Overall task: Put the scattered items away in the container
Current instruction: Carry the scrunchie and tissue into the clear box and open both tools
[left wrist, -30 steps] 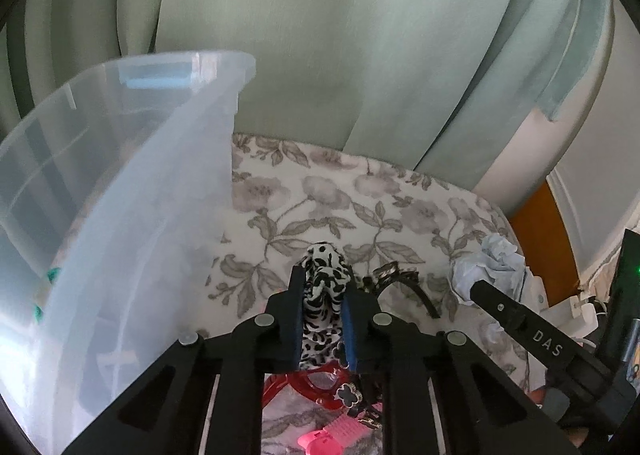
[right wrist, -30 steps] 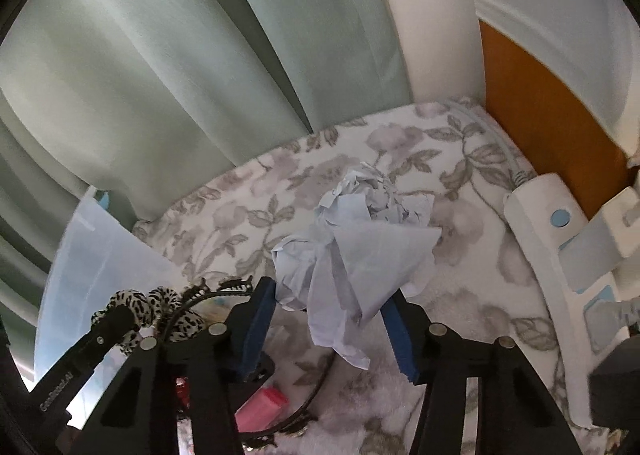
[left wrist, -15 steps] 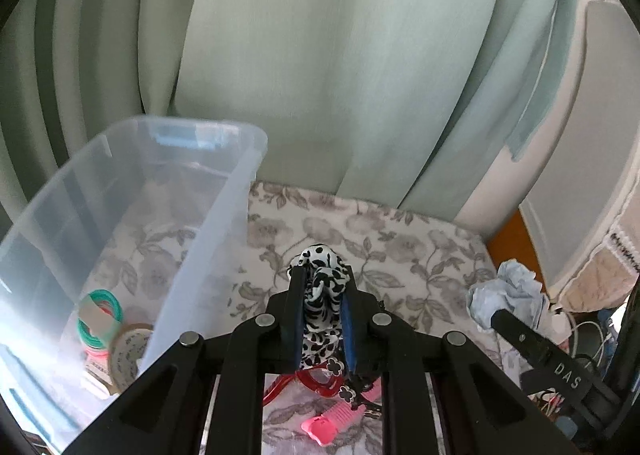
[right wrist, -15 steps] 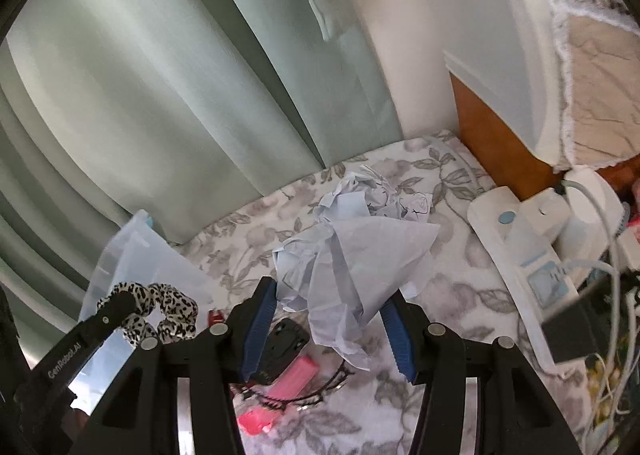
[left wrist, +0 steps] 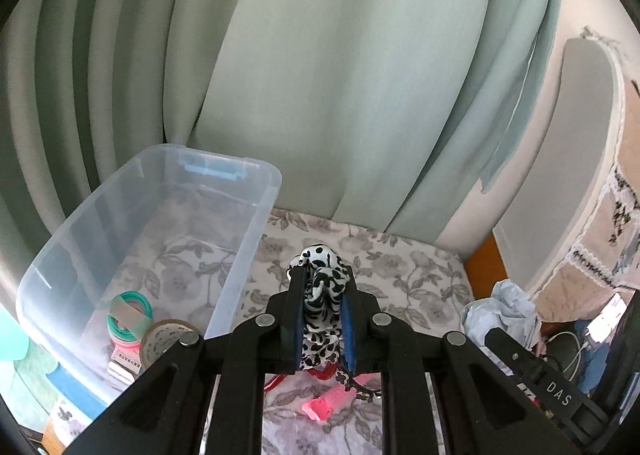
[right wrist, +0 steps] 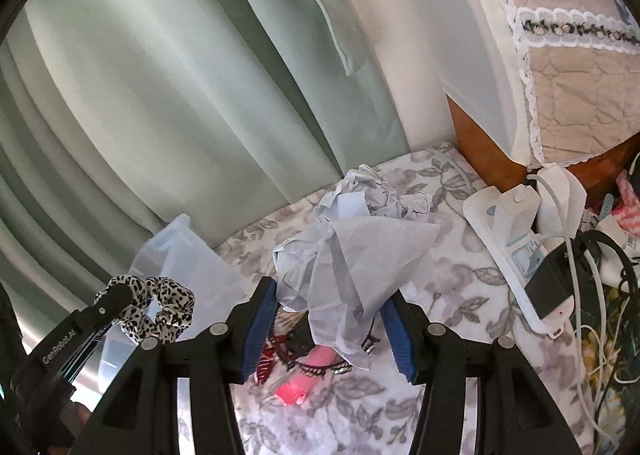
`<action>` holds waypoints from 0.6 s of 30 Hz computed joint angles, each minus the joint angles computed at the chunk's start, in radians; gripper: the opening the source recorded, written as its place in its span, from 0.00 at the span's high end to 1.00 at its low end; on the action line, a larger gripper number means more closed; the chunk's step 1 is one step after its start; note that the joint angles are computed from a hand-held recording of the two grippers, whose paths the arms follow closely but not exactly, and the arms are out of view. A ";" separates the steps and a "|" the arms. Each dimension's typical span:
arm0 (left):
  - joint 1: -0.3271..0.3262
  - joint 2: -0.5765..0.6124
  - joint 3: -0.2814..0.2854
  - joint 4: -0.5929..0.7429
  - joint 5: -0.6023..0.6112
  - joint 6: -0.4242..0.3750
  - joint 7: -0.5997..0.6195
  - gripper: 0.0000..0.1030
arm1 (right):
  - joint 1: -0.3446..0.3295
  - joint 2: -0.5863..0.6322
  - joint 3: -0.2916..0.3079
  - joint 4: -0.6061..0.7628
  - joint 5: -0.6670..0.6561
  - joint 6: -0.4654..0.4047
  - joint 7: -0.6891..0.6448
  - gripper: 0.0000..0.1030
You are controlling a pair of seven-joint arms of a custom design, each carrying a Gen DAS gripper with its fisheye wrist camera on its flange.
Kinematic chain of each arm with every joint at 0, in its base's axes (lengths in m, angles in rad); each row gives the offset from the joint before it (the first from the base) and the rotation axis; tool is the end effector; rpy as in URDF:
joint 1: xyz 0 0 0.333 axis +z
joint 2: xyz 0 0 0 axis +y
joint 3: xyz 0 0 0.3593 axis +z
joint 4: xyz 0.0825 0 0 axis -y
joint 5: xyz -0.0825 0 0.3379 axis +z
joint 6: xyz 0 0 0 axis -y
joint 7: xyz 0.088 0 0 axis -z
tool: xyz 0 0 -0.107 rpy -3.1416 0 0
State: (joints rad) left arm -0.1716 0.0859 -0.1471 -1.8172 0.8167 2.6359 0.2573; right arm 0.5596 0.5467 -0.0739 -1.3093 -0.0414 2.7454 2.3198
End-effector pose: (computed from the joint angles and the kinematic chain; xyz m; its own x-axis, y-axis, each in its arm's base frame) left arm 0.5591 -0.1996 0.6242 0.2959 -0.9272 0.2298 -0.5350 -0.3602 -0.7642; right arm 0.6479 0.3638 0.5827 0.0008 -0.8825 -0.4703 -0.7114 0.3300 -0.6205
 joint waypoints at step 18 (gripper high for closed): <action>0.082 -0.177 -0.032 -0.140 0.091 0.057 -0.128 0.84 | 0.070 -0.066 -0.018 -0.021 -0.098 0.025 0.037 0.46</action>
